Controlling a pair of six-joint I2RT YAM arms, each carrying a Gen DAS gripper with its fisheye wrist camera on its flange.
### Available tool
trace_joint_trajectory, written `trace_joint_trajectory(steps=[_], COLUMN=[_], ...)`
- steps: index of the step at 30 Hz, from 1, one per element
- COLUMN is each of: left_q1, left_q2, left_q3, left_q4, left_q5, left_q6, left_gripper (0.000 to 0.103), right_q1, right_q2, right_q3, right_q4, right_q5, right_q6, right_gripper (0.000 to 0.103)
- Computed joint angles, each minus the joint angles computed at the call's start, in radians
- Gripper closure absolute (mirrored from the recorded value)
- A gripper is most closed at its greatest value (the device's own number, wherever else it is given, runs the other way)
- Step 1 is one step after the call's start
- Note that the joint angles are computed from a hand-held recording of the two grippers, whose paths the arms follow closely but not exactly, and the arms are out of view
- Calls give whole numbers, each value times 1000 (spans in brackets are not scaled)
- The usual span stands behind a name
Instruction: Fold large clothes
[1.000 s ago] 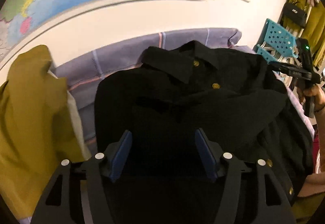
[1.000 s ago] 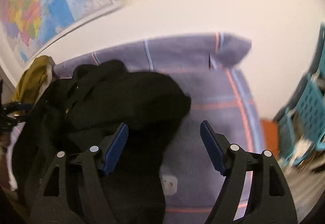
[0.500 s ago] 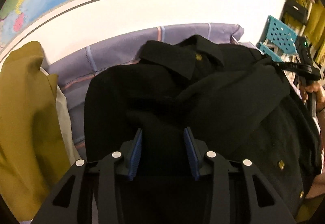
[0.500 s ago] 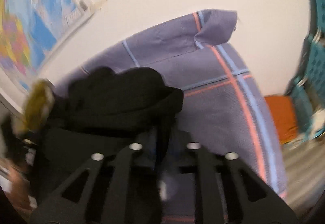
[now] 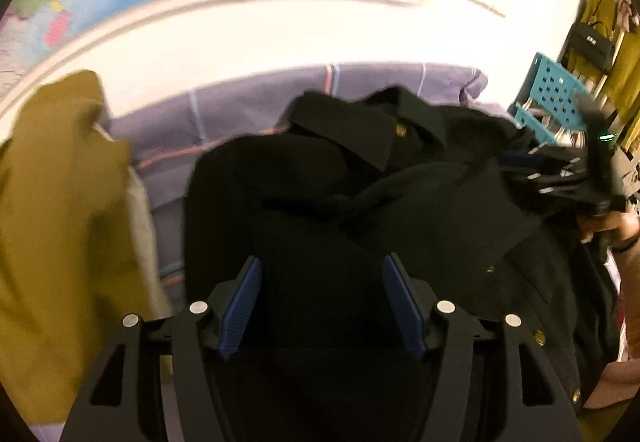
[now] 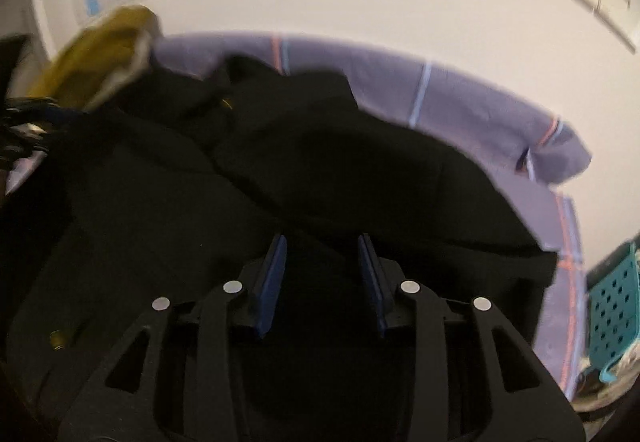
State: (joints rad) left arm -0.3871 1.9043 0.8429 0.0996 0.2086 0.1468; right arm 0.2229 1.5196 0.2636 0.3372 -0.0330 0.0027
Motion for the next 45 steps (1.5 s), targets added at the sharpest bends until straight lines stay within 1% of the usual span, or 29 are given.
trace_joint_trajectory(steps=[1,3,5,6,9,11,12,15,17,19,20,22,23,24,25,27,29,32,34,35,36,38,39,40,41,42,43,44,45], left_q1=[17,51,103,129,191,238,264,347,386,387,385,369,365,373,391,435,489,526,525,515,508,469,465,447,434,420,399,398,398], left_q2=[-48,-132,-227,-264,-316,-324,-324,-329,-330,-350,-363,-394,-408,-420,-420,-482,-529,-552,-528,-519,-516,-483,-487,-479,-476,-474,-478,-488,-501], left_q3=[-40,-111,-200,-239,-335,-386,-409,-468,-493,-524,-537,-564,-566,-555,-536,-501,-456,-360,-306,-289,-283,-255,-251,-241,-236,-219,-215,-197,-191], left_q4=[12,23,28,24,20,10,4,-4,-12,-1,-1,3,-5,-33,-60,-129,-210,-324,-386,-404,-411,-417,-439,-447,-451,-472,-472,-494,-502], left_q5=[2,-8,-1,9,16,41,63,165,231,239,247,248,251,268,294,342,406,469,503,500,492,473,477,474,474,486,493,525,545], left_q6=[10,35,75,97,159,202,221,261,288,310,324,342,342,337,338,321,319,306,320,319,319,302,308,306,299,294,274,268,263], left_gripper=[35,31,31,31,30,28,27,27,28,42,45,64,71,83,84,85,86,86,85,84,84,83,83,83,84,83,78,75,64], right_q1=[-6,-3,-27,-31,80,190,236,424,509,603,637,693,722,747,774,836,875,931,960,958,957,956,956,954,956,957,934,921,898], right_q2=[-2,-66,-201,-279,-572,-644,-647,-550,-473,-401,-368,-330,-317,-303,-288,-256,-225,-90,12,61,126,213,240,272,282,282,280,244,184], right_q3=[-2,-3,-38,-57,-91,-88,-86,-79,-73,-49,-41,-28,-21,-15,-8,12,29,99,160,181,207,252,266,278,285,282,264,235,193], right_q4=[10,-55,-116,-155,-342,-397,-398,-313,-240,-191,-161,-122,-113,-98,-74,-26,31,147,206,250,313,383,412,460,477,498,556,570,573], right_q5=[6,68,4,-24,-34,-18,-3,5,18,47,46,44,50,47,40,39,4,-56,-63,-101,-144,-187,-200,-216,-211,-207,-260,-253,-259], right_q6=[21,62,60,57,104,144,161,250,289,342,361,395,409,417,429,442,443,434,431,445,468,508,523,543,550,556,584,602,617], right_gripper=[67,65,63,59,47,41,39,39,39,39,39,39,39,39,39,38,38,38,30,29,25,23,24,33,40,67,92,97,99])
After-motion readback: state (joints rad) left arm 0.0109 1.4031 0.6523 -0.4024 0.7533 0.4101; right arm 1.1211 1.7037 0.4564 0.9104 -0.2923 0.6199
